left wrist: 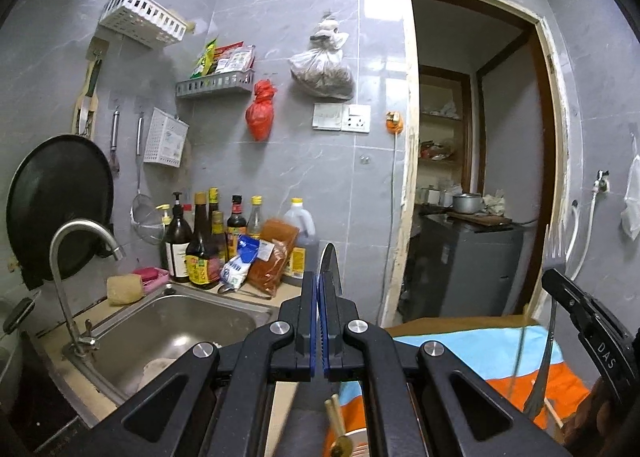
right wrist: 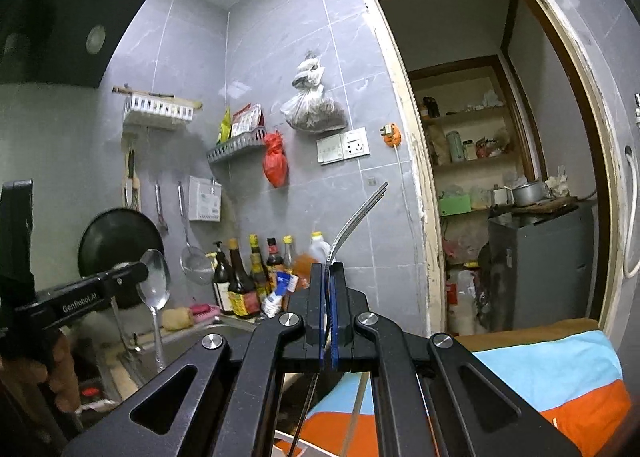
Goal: Organize utensils
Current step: 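Carry the silver spoon and fork up to the white caddy with both tools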
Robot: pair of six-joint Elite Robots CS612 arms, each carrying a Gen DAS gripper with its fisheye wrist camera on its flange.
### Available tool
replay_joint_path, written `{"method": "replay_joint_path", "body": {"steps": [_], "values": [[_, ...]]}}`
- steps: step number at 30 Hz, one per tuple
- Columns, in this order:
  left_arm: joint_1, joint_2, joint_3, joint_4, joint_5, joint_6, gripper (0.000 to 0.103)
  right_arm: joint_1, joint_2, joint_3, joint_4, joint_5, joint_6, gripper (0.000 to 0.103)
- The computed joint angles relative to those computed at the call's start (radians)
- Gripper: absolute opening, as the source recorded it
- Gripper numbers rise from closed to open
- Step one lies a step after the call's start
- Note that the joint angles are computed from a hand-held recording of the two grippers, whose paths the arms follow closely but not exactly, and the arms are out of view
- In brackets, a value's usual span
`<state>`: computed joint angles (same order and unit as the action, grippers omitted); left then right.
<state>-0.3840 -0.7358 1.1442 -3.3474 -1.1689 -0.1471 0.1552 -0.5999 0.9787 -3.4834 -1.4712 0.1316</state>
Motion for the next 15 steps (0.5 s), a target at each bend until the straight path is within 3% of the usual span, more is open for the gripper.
{"method": "replay_joint_path", "body": {"steps": [15], "values": [[-0.017, 0.052, -0.007, -0.062, 0.04, 0.088, 0.002, 0.004, 0.031, 0.001, -0.007, -0.008, -0.06, 0.002]]}}
